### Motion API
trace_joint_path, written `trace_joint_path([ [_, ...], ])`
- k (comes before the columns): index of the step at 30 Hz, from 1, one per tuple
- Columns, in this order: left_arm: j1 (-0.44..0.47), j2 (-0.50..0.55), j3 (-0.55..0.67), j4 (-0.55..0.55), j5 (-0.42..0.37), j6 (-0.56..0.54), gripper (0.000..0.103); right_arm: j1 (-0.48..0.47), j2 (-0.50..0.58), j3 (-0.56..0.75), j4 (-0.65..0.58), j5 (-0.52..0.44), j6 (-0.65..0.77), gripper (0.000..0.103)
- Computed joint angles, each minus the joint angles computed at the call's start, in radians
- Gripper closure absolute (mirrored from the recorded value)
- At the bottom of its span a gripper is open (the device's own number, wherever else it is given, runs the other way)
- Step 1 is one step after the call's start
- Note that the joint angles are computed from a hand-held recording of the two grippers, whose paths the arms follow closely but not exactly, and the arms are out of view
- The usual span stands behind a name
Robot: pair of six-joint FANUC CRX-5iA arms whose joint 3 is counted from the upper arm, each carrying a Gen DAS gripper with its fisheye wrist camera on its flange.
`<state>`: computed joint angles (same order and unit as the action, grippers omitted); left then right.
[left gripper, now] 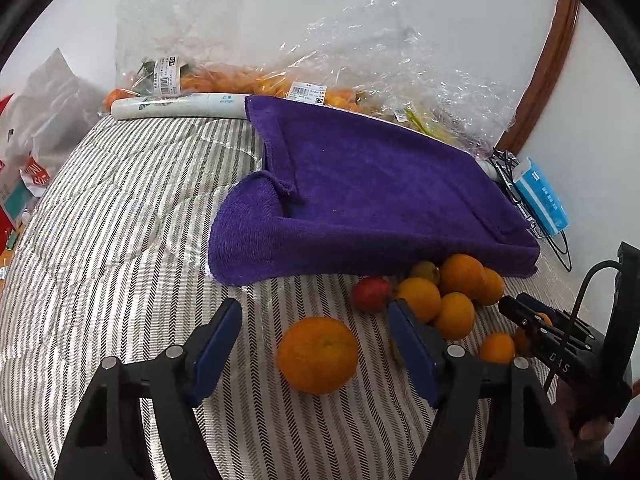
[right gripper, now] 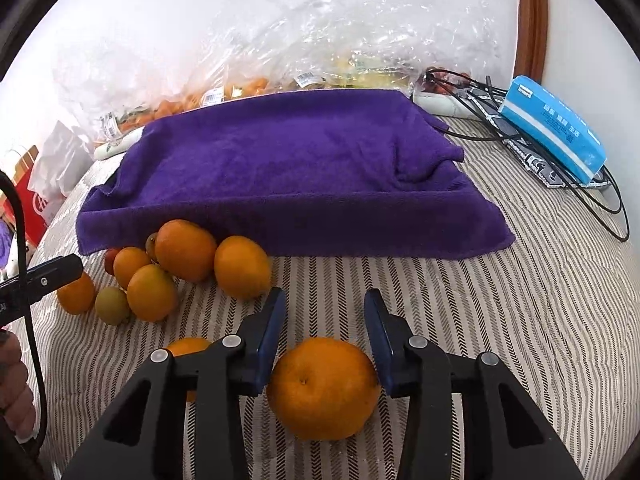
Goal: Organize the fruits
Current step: 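Close the right tool on an orange while the left tool grasps another orange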
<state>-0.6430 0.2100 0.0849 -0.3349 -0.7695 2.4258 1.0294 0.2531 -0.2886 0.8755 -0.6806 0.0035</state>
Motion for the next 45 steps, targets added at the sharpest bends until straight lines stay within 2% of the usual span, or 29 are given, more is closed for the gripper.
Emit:
trace_joint_path([
  [5,-0.006,0.002,0.004,-0.017,-0.003,0.015,0.032,0.002,0.004,0.007,-0.013,-0.007,0.000,0.063],
  [9,-0.023,0.010,0.026,-0.067,-0.033,0.053,0.035,0.004,0.012,0.020,-0.029,-0.020,0.017,0.062],
  [15,-0.033,0.003,0.031,-0.112,-0.041,0.099,0.037,-0.008,-0.005,-0.007,-0.017,0.023,-0.010,0.062],
  [25,0.006,-0.043,-0.038,-0.060,0.044,0.120,0.037,-0.010,-0.026,-0.037,0.018,0.048,-0.049,0.061],
  [29,0.005,-0.039,-0.031,-0.053,0.021,0.131,0.037,-0.012,-0.038,-0.048,0.009,0.070,-0.040,0.061],
  [32,-0.009,-0.038,-0.021,-0.063,-0.005,0.141,0.037,-0.012,-0.038,-0.033,-0.055,0.085,0.049,0.058],
  [35,-0.032,-0.036,-0.006,-0.085,-0.038,0.162,0.036,0.001,-0.043,-0.035,-0.068,0.061,0.092,0.051],
  [39,-0.057,-0.021,0.019,-0.101,-0.077,0.179,0.036,0.017,-0.057,-0.053,-0.060,0.037,0.114,0.051],
  [40,-0.062,-0.017,0.025,-0.099,-0.085,0.178,0.036,0.020,-0.062,-0.061,-0.051,0.032,0.113,0.058],
  [45,-0.075,-0.010,0.025,-0.065,-0.058,0.140,0.036,0.022,-0.099,-0.114,-0.001,0.063,0.090,0.059],
])
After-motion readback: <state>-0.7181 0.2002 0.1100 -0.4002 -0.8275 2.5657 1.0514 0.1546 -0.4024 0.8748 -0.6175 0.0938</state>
